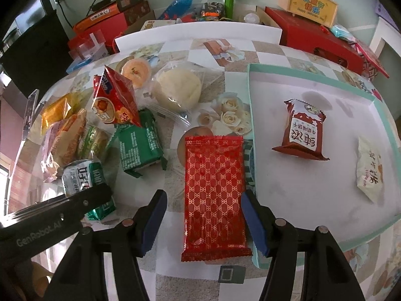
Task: Organize snacks
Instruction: 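Grasp green-white biscuit packet with left tool while right tool grasps red patterned packet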
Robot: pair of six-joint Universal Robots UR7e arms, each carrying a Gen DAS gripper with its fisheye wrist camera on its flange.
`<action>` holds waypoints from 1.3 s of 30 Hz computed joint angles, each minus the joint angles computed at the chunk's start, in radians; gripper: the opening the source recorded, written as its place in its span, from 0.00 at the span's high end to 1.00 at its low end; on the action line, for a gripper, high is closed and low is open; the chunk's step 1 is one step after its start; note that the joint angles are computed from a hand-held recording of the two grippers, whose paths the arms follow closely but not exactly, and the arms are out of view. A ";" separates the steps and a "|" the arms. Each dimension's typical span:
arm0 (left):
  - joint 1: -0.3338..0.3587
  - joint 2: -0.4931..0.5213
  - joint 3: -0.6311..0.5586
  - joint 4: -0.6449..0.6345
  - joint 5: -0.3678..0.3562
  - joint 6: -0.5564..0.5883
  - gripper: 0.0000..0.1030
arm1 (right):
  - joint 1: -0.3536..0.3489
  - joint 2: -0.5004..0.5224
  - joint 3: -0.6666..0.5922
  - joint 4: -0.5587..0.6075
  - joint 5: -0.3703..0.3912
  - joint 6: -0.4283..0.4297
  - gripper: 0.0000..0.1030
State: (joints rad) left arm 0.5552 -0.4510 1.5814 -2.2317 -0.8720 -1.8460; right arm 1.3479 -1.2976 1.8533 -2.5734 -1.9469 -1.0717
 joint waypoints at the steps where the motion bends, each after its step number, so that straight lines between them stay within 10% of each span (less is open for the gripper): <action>1: -0.001 -0.001 0.001 0.000 0.000 -0.004 0.47 | 0.000 0.000 0.000 0.001 0.000 -0.002 0.37; 20: -0.004 -0.005 0.011 -0.006 0.000 -0.023 0.47 | -0.007 -0.018 -0.027 0.187 0.044 0.022 0.36; 39: -0.006 -0.007 0.015 -0.005 0.000 -0.035 0.47 | -0.003 0.006 -0.011 0.063 0.002 0.004 0.35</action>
State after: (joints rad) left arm 0.5493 -0.4577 1.5963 -2.2366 -0.8722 -1.8814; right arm 1.3449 -1.2914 1.8424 -2.5103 -1.9445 -1.0682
